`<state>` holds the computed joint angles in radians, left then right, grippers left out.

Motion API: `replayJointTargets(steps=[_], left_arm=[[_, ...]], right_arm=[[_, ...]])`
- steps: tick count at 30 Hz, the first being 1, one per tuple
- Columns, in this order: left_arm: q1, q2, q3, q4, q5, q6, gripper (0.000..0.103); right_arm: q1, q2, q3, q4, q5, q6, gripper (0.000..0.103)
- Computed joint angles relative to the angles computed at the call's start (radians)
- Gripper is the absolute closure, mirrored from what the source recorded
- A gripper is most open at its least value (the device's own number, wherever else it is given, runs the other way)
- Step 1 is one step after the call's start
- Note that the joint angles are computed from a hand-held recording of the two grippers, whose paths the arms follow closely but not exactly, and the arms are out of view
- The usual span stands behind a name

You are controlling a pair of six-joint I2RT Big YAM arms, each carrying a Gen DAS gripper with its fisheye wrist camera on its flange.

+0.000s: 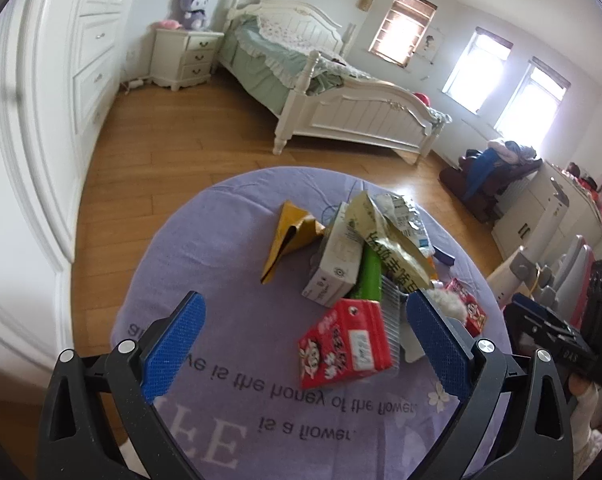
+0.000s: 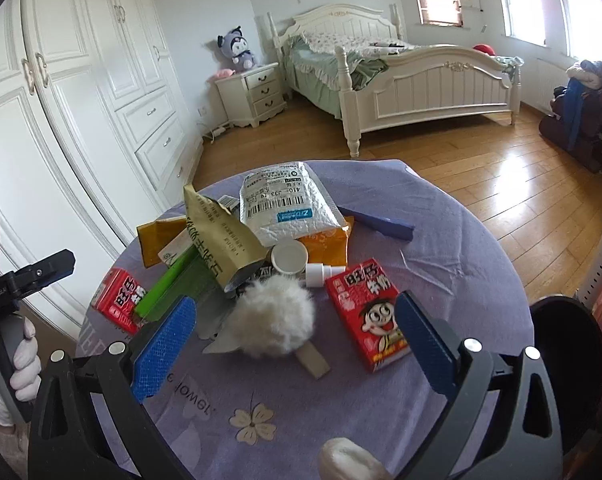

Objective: Collect trash
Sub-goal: 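Grasp the white plastic bag with the right tool while the left tool grasps the yellow wrapper, then carry both items to the black bin and open both tools to drop them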

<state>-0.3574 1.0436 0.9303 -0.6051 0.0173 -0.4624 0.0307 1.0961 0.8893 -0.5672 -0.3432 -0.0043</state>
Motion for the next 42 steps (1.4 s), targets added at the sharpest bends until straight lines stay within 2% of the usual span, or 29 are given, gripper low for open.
replayJointTargets(steps=[2,7,9,12,14,16,18,19,21,24,26,28,33,36,38,42], left_arm=[[0.050,0.049,0.024,0.008,0.059,0.042,0.008],[0.119,0.198,0.115,0.013,0.170,0.131,0.025],[0.117,0.256,0.153,0.020,0.174,0.167,0.028],[0.113,0.341,0.212,0.015,0.168,0.209,0.038],[0.111,0.395,0.253,0.001,0.169,0.220,0.047],[0.107,0.444,0.290,-0.021,0.169,0.223,0.067],[0.106,0.474,0.306,-0.027,0.179,0.212,0.081],[0.108,0.488,0.314,-0.031,0.181,0.201,0.090],[0.111,0.501,0.314,-0.004,0.186,0.163,0.094],[0.113,0.484,0.284,0.054,0.172,0.124,0.098],[0.109,0.456,0.257,0.092,0.157,0.121,0.099],[0.103,0.416,0.234,0.115,0.142,0.118,0.099],[0.066,0.266,0.177,0.140,0.119,0.096,0.099],[0.018,0.202,0.185,0.135,0.120,0.095,0.099],[-0.028,0.183,0.204,0.131,0.129,0.095,0.099],[-0.144,0.226,0.286,0.122,0.167,0.103,0.099]], right_arm=[[-0.011,0.082,0.076,-0.024,-0.039,-0.014,0.005],[-0.002,0.267,0.265,-0.081,-0.088,-0.032,0.005],[0.006,0.327,0.326,-0.096,-0.096,-0.038,0.005],[0.027,0.415,0.416,-0.144,-0.093,-0.054,0.006],[0.045,0.467,0.466,-0.175,-0.075,-0.067,0.006],[0.065,0.512,0.512,-0.221,-0.041,-0.099,0.007],[0.080,0.555,0.560,-0.290,-0.008,-0.128,0.016],[0.085,0.566,0.571,-0.317,0.003,-0.135,0.023],[0.087,0.559,0.555,-0.322,-0.009,-0.142,0.032],[0.091,0.513,0.507,-0.281,0.027,-0.142,0.046],[0.080,0.470,0.467,-0.253,0.000,-0.124,0.055],[0.063,0.423,0.424,-0.214,-0.036,-0.098,0.059],[0.001,0.255,0.294,-0.105,-0.139,-0.023,0.063],[-0.054,0.152,0.218,-0.038,-0.195,0.024,0.063],[-0.090,0.080,0.170,0.003,-0.191,0.051,0.063],[-0.170,-0.045,0.081,0.082,-0.105,0.051,0.063]])
